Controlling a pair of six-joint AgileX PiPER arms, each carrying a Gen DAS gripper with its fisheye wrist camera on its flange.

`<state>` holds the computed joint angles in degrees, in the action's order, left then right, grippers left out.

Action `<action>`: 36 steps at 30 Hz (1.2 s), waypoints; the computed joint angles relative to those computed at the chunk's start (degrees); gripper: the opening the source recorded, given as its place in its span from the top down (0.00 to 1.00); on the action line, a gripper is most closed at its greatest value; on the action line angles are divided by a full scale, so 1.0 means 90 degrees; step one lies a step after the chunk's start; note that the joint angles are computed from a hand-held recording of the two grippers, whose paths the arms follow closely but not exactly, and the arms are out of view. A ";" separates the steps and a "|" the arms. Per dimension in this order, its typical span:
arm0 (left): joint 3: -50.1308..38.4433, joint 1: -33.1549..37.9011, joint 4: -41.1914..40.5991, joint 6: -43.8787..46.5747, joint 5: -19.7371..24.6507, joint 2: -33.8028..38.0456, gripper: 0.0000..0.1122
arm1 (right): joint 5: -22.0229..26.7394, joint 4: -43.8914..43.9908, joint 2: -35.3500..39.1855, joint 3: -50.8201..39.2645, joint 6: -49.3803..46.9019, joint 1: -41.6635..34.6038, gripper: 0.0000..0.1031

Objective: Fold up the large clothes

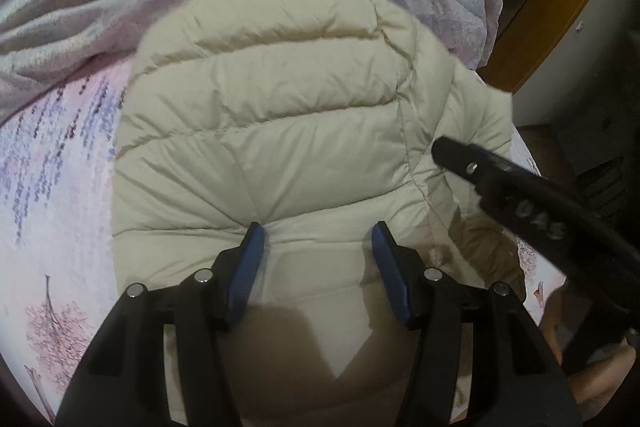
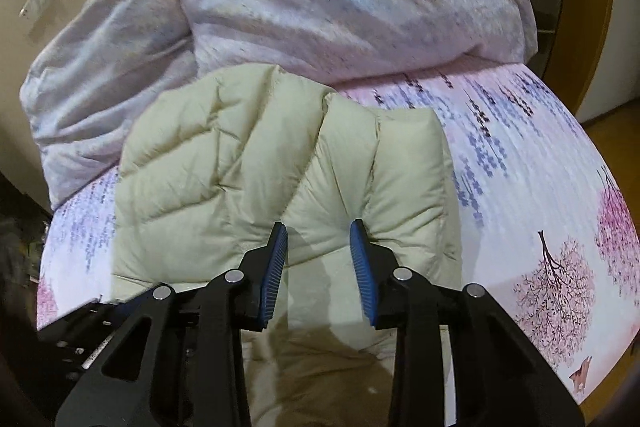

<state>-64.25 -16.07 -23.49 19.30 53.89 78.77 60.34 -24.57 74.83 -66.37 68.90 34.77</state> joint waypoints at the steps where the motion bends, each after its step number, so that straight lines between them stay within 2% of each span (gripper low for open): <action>1: 0.0019 -0.0022 0.0066 -0.0018 -0.0052 -0.0054 0.50 | 0.0001 -0.0017 0.0006 0.0042 0.0012 -0.0010 0.67; 7: -0.0033 -0.0005 0.0379 -0.0069 -0.0275 -0.0218 0.50 | 0.0008 -0.0085 0.0026 0.0193 0.0119 -0.0070 0.67; 19: -0.0450 0.0235 0.0655 -0.0038 -0.0471 0.0011 0.49 | -0.0055 -0.0194 -0.0010 0.0518 0.0253 -0.0274 0.67; 30: -0.1305 0.0186 0.1143 -0.0463 -0.0785 0.0784 0.46 | -0.0127 -0.0273 0.0051 0.0697 0.0309 -0.0406 0.67; 36: -0.1280 -0.0018 0.1405 -0.0592 -0.1137 0.1066 0.42 | -0.0264 -0.0277 0.0088 0.0779 0.0325 -0.0551 0.67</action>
